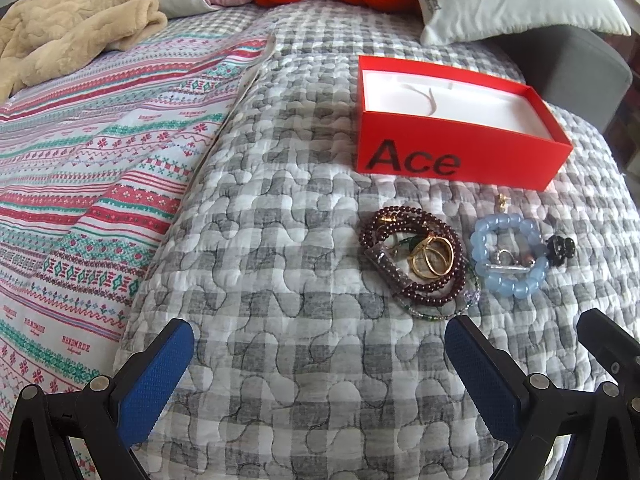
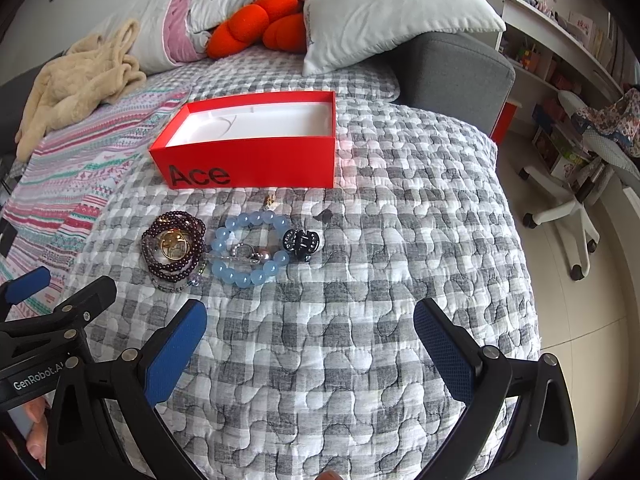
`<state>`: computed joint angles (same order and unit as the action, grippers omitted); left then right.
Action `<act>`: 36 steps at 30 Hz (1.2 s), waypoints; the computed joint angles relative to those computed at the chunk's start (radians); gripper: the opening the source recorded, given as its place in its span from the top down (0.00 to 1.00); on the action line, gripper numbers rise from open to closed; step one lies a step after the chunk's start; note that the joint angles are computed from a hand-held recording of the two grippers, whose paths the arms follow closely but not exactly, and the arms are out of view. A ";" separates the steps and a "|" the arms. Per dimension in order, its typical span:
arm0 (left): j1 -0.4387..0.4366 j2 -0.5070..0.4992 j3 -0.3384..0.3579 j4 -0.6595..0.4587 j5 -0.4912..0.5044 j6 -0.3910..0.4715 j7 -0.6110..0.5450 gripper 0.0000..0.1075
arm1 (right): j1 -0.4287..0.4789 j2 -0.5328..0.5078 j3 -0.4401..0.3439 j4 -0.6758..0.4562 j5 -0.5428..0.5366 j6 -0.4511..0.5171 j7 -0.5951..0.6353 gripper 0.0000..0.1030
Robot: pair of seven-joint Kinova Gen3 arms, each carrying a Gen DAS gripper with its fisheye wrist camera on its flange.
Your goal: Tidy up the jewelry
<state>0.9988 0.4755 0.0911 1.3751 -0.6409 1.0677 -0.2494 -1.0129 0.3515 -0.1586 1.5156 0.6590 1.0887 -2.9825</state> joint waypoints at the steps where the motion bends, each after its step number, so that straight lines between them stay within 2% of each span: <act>1: -0.001 -0.001 0.000 0.002 0.000 -0.001 0.000 0.04 | 0.000 0.000 0.000 0.000 0.000 0.000 0.000 0.00; 36: -0.007 -0.013 0.004 0.014 -0.010 -0.007 0.003 0.04 | -0.002 0.000 0.000 -0.001 0.002 0.004 -0.001 0.00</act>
